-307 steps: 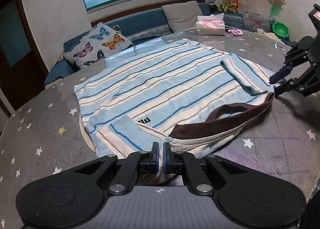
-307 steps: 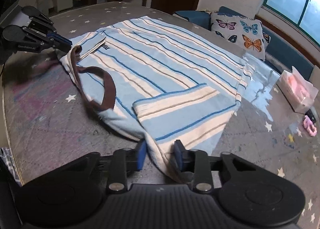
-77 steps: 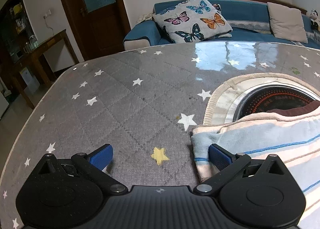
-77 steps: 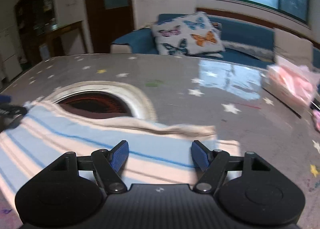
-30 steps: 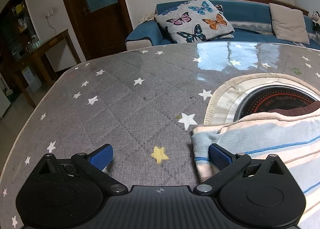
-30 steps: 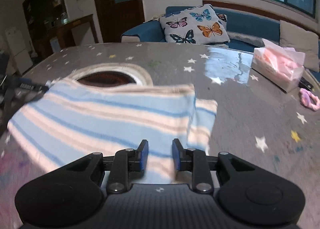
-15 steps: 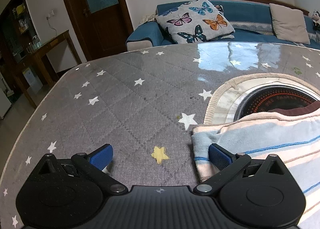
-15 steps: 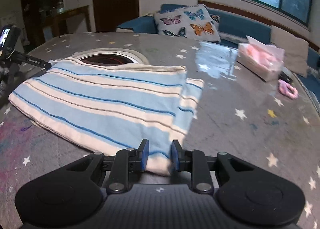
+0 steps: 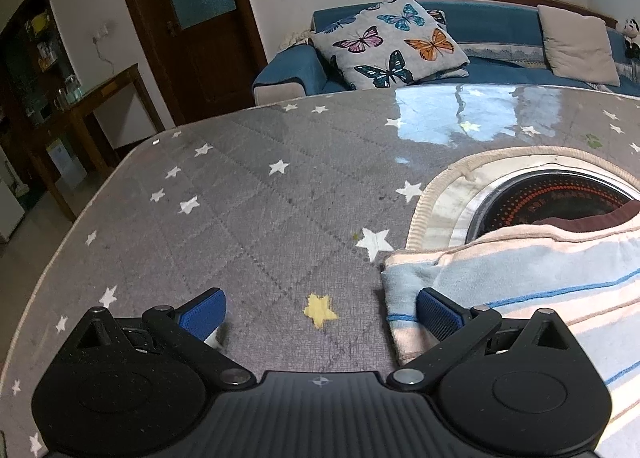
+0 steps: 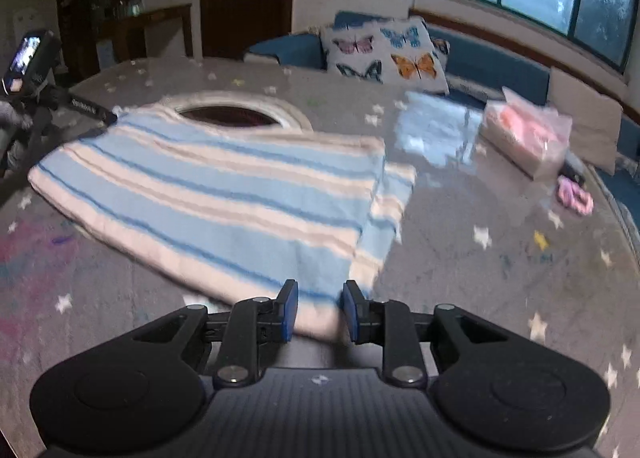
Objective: Fold clothes
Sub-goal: 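Smooth the folded garment with the right gripper and withdraw both grippers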
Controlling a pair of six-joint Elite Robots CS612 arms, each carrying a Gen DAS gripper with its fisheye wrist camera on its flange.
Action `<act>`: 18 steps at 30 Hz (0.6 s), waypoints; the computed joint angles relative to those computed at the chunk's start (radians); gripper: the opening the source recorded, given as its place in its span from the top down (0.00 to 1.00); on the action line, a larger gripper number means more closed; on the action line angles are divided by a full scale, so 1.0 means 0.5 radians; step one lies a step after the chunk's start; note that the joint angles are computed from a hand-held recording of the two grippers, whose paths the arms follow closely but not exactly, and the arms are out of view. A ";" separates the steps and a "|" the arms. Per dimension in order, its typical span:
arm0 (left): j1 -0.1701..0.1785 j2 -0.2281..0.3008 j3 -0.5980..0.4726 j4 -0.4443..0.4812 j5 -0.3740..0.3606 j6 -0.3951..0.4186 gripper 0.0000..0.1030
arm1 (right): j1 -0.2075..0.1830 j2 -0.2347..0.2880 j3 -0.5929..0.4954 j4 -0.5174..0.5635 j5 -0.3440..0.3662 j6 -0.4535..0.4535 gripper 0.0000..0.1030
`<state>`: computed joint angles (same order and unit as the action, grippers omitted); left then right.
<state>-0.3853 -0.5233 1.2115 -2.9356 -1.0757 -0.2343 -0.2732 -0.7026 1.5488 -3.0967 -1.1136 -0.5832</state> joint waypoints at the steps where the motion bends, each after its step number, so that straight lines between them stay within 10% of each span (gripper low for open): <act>1: -0.002 -0.007 0.010 -0.010 0.002 0.002 0.00 | 0.008 0.012 -0.020 -0.021 0.019 0.002 0.76; 11: -0.018 -0.161 0.279 -0.250 -0.065 0.035 0.00 | 0.037 0.071 -0.124 0.058 -0.008 0.091 0.66; 18: -0.019 -0.257 0.464 -0.315 -0.160 -0.067 0.00 | 0.095 0.039 -0.121 0.127 0.142 -0.158 0.59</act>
<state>-0.3950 -0.6520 1.4433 -3.0931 -1.1559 -0.2679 -0.2255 -0.6832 1.4884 -3.0332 -1.0427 -0.6619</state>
